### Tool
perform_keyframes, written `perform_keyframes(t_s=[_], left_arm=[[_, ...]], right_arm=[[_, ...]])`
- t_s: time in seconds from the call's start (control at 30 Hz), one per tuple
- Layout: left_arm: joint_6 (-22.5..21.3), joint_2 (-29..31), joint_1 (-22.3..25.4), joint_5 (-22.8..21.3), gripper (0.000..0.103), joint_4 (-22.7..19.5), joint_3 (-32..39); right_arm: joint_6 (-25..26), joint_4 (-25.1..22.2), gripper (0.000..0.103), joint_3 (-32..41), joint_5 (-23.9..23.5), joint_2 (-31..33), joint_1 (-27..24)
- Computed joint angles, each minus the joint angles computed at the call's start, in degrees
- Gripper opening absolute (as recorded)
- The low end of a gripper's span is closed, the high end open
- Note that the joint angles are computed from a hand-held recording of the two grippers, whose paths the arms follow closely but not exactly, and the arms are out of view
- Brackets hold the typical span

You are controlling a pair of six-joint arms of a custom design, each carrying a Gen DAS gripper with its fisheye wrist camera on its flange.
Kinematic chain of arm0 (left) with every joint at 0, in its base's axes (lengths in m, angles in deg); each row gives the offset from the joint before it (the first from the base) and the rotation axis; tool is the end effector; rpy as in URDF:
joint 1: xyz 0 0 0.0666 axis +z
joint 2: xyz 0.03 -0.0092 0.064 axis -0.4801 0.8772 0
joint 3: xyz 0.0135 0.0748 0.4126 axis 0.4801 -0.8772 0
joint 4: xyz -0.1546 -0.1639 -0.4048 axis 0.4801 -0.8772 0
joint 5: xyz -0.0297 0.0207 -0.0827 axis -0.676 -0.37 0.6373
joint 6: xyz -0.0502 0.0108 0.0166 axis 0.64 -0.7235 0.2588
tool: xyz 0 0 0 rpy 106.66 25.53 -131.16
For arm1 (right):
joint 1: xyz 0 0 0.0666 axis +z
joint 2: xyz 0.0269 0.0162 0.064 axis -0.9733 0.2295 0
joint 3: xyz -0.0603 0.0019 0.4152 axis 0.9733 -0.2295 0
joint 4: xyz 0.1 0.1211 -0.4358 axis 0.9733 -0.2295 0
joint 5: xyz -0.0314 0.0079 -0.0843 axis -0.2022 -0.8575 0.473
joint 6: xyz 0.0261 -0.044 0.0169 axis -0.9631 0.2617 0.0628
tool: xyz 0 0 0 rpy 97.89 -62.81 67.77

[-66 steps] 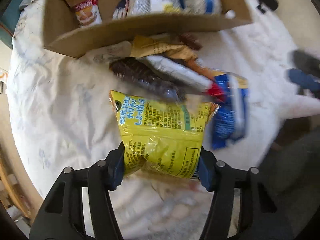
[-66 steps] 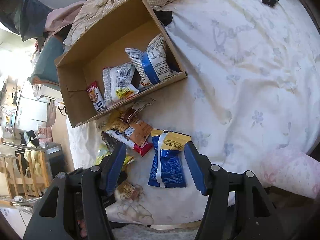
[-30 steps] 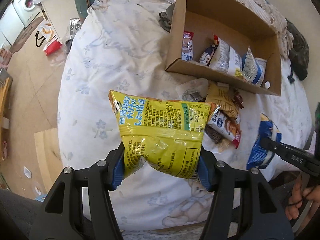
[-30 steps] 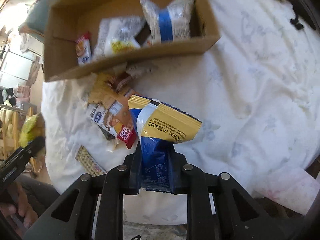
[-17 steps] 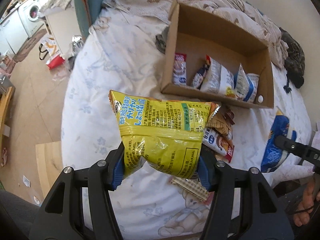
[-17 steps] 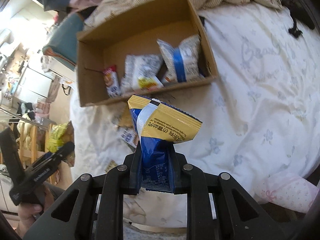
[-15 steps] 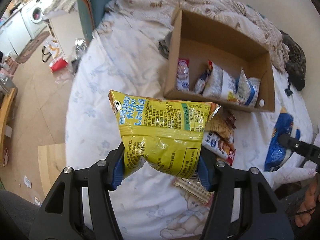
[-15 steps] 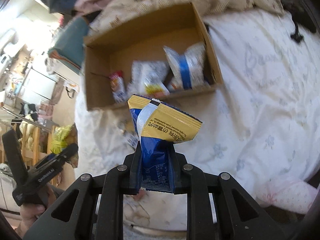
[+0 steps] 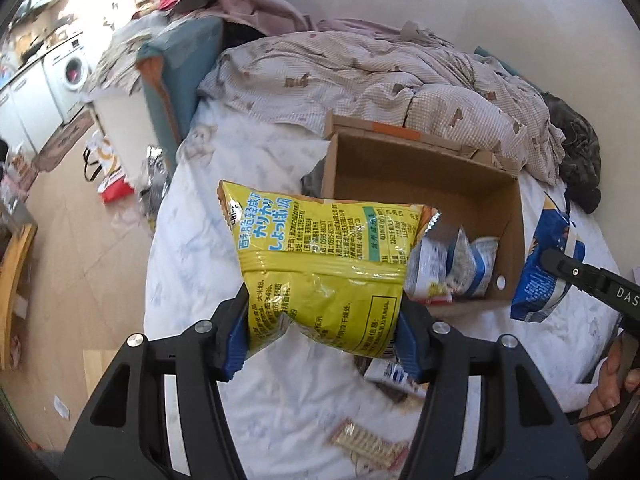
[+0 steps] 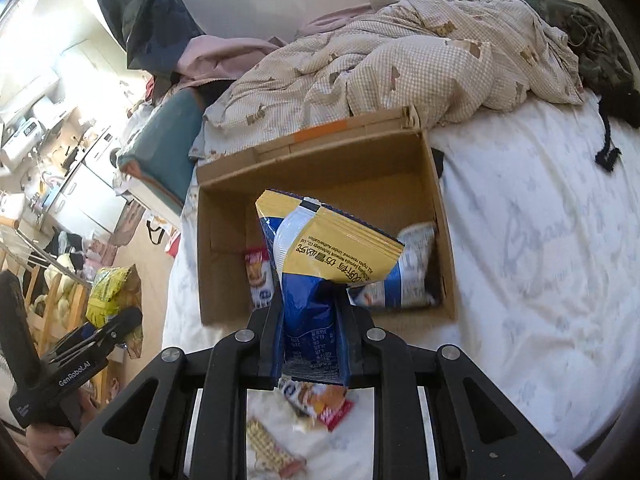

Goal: Organize snacks
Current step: 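Carry both bags into the box and open both grippers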

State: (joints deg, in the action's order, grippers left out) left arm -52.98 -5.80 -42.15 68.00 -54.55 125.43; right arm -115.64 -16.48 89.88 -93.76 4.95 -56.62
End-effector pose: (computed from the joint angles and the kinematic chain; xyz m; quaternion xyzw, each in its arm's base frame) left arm 0.5247 -0.1245 0.5640 -0.0177 0.9477 -0.0585 0.3132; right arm 0.5270 0.1976 0.5635 0.0325 0.9366 0.1959 0.2888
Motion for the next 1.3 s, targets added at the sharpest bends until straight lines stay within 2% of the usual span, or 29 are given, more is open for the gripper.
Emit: perform_keyframes(t_s=[0.13,0.27,0.43,0.63,0.9,1.13,1.3], left_arm=[[-0.68,4.22,-0.52,0.67,0.056,-0.73,4.01],[-3.81,8.19,-1.81,0.97,0.056,-0.25,6.74],[-4.72,9.05,-2.64,2.38,0.056,2.53,4.11],[-7.85,10.65,-3.44,2.46,0.056,2.69,3.70],[-7.07,11.48,-3.10,2.81,0.058,2.48,4.38],[-6.84,11.24,-3.20,3.05,0.058,2.57,4.08],[-6.89,11.12,-3.18,3.24,0.059,2.70,3.87]], right_arm=[[0.86,-0.06,0.022,2.52,0.26,2.65,-0.46],[2.36,-0.86,0.022,4.81,0.13,5.44,-1.09],[3.34,-2.87,0.022,6.37,0.85,8.43,-1.14],[6.02,-6.29,0.022,8.18,3.71,11.12,0.17],[5.66,-8.70,0.022,8.59,4.36,12.51,0.45],[5.17,-8.75,0.022,7.91,4.12,12.12,0.39],[4.14,-8.49,0.026,8.22,3.30,12.08,0.23]])
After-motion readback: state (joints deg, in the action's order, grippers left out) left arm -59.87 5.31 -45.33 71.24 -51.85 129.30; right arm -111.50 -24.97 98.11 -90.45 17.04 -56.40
